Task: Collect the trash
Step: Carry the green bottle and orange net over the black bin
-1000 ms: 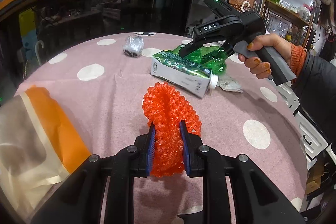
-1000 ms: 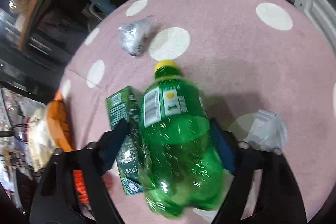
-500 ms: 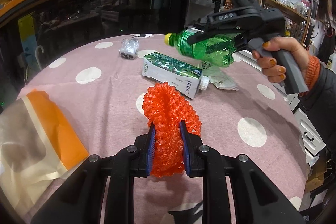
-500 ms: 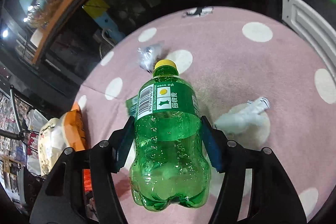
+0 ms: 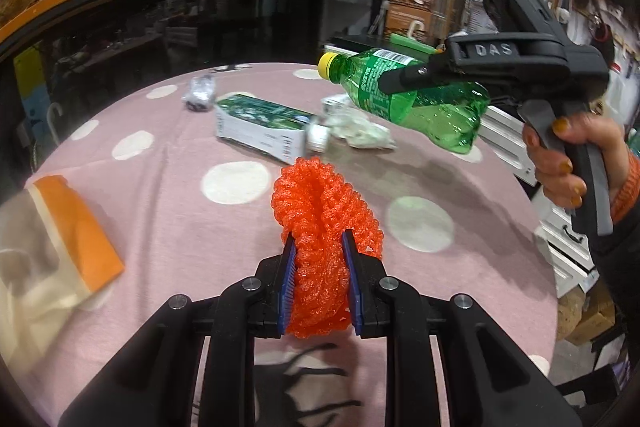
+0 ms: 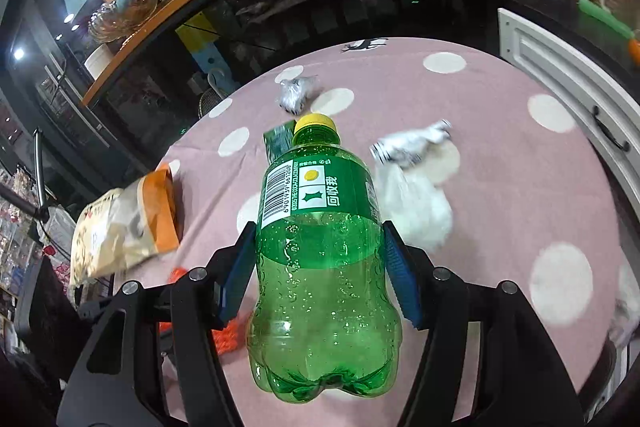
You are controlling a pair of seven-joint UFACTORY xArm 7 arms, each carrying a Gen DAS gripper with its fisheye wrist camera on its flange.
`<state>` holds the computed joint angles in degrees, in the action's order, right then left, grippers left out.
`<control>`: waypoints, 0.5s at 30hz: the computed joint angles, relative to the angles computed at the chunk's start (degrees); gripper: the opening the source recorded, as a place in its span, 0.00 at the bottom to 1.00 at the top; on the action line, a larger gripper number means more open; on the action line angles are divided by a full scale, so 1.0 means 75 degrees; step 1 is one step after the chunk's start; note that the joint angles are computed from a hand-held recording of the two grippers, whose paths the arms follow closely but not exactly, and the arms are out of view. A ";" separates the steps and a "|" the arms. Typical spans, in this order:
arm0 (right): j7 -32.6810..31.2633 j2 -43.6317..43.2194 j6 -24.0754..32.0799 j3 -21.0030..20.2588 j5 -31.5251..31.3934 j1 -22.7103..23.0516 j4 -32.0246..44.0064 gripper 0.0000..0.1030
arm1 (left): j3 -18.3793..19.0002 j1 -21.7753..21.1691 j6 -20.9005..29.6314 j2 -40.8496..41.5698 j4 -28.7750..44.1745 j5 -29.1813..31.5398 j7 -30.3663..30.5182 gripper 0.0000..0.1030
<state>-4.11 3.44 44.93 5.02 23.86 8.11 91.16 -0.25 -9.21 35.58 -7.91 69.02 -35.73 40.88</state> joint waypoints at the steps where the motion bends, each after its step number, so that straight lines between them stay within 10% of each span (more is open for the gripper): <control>1: 0.0030 -0.0237 -0.0137 -0.0004 -0.0048 0.0005 -0.0299 0.60 | -0.0033 -0.0035 0.0005 -0.0080 -0.0078 -0.0017 0.0033 0.21; 15: 0.0403 -0.3942 -0.1185 -0.0796 0.0011 0.0084 -0.4524 0.60 | -0.0212 -0.0880 0.0039 -0.0879 -0.0744 -0.0120 0.0313 0.21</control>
<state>-1.09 -26.13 36.04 -0.95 23.95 8.74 57.24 -1.84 -15.81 35.88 -14.50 63.44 -36.63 43.23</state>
